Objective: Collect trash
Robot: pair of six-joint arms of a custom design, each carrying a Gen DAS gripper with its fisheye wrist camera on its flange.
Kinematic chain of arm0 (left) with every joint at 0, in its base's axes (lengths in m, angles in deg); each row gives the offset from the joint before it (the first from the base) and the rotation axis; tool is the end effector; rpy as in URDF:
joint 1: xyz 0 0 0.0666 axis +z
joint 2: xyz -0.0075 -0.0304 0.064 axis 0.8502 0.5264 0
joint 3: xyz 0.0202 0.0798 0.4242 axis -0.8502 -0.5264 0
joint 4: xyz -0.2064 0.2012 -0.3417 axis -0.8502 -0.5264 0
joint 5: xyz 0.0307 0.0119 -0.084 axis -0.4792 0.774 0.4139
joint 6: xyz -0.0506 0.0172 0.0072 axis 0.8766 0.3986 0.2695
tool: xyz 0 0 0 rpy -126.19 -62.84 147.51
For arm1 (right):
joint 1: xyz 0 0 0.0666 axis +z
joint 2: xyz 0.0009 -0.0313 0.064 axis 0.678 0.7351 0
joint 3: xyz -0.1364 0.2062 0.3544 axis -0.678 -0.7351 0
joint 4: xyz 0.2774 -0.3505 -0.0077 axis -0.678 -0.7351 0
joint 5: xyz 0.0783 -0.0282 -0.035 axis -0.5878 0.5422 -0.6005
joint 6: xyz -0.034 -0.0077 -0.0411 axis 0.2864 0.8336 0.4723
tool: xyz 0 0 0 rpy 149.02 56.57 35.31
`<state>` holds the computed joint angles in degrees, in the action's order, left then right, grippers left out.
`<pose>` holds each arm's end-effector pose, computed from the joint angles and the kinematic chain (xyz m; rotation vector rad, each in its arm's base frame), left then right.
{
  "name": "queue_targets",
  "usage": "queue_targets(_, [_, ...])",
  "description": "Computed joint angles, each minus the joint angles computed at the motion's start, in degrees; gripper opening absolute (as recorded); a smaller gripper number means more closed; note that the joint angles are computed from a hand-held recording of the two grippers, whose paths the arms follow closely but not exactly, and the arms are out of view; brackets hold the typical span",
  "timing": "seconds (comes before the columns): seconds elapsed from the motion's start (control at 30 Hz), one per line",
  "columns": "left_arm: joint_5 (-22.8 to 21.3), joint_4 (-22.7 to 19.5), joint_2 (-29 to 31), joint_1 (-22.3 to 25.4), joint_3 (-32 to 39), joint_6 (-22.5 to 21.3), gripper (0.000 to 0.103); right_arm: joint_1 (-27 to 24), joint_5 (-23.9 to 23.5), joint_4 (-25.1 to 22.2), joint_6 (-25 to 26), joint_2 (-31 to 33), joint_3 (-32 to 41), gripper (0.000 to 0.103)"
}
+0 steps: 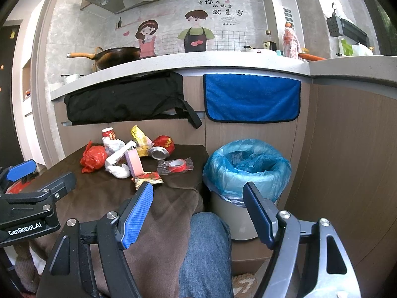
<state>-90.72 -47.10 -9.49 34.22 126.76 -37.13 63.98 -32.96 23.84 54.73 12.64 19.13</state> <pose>0.3982 -0.1659 0.5467 0.1331 1.9850 -0.0106 0.3808 0.1343 0.5295 0.0634 1.9399 0.0171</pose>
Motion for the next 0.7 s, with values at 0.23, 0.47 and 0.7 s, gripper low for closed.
queue_targets(0.23, [0.03,-0.06,0.04,0.08,-0.04,0.12,0.102,-0.61,-0.66,-0.2,0.1,0.01,0.0,0.072])
queue_targets(0.47, [-0.41,-0.01,0.57,-0.4,0.17,0.9,0.102,0.23,0.11,-0.25,0.29,0.1,0.21,0.072])
queue_targets(0.7, [-0.38,-0.15,0.59,-0.38,0.25,1.0,0.102,-0.81,-0.82,-0.53,0.02,-0.21,0.1,0.072])
